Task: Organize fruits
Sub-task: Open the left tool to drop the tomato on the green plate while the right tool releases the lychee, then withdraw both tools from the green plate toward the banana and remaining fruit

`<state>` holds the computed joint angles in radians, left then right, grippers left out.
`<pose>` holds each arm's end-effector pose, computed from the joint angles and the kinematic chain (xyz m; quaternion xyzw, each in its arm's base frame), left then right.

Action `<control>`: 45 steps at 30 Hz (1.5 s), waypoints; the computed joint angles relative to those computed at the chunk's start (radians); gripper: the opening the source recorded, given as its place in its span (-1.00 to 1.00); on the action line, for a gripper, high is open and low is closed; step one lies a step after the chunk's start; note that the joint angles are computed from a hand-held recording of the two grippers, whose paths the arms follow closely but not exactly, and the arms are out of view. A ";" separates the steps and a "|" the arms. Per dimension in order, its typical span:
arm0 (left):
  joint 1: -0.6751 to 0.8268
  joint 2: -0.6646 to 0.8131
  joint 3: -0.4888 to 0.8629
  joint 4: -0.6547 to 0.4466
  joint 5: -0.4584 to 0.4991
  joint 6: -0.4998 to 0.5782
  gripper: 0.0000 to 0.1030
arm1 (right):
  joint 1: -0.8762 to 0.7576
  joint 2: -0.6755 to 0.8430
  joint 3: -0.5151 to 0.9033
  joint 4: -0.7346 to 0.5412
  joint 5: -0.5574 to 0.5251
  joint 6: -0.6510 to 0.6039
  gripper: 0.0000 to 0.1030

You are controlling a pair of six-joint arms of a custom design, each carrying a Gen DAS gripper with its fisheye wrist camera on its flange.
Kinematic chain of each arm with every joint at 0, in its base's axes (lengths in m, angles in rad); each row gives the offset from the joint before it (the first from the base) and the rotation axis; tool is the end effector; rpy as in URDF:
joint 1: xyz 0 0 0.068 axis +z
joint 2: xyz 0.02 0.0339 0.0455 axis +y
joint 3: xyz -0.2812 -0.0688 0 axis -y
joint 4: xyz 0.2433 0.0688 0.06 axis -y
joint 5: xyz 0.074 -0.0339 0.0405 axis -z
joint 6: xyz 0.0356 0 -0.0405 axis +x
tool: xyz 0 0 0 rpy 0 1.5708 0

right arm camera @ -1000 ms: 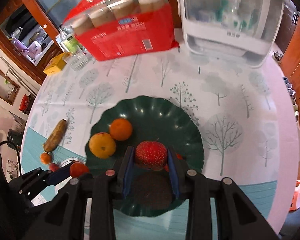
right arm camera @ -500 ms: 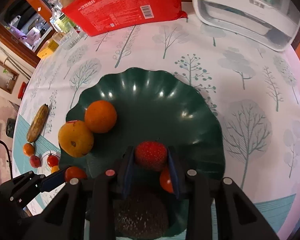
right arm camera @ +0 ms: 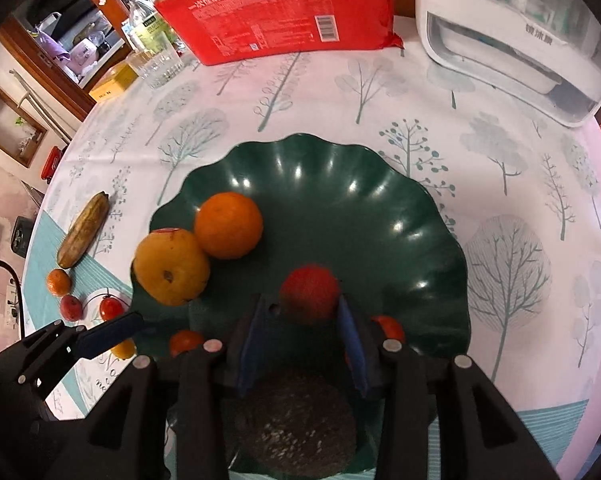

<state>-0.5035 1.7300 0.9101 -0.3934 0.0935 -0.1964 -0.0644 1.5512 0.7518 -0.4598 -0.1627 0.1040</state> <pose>0.2723 -0.1538 0.1517 0.1586 0.9702 -0.1041 0.1511 0.2604 -0.0110 0.1582 0.0702 0.9822 0.0833 0.1530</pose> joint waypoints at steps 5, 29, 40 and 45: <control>0.010 -0.045 -0.024 -0.004 -0.009 0.008 0.11 | 0.017 -0.054 -0.012 -0.024 0.004 0.022 -0.24; 0.114 -0.367 -0.149 -0.101 0.008 0.113 0.20 | 0.189 -0.453 -0.074 -0.237 0.079 0.266 -0.24; 0.260 -0.509 -0.152 -0.220 0.122 0.273 0.20 | 0.433 -0.538 0.005 -0.371 0.238 0.493 -0.24; 0.399 -0.543 -0.115 -0.310 0.198 0.419 0.21 | 0.577 -0.496 0.076 -0.403 0.313 0.633 -0.24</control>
<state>-0.1047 1.1869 0.7953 -0.7034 0.2912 0.2229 0.5123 1.0552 0.8277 -0.8626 0.1500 0.7368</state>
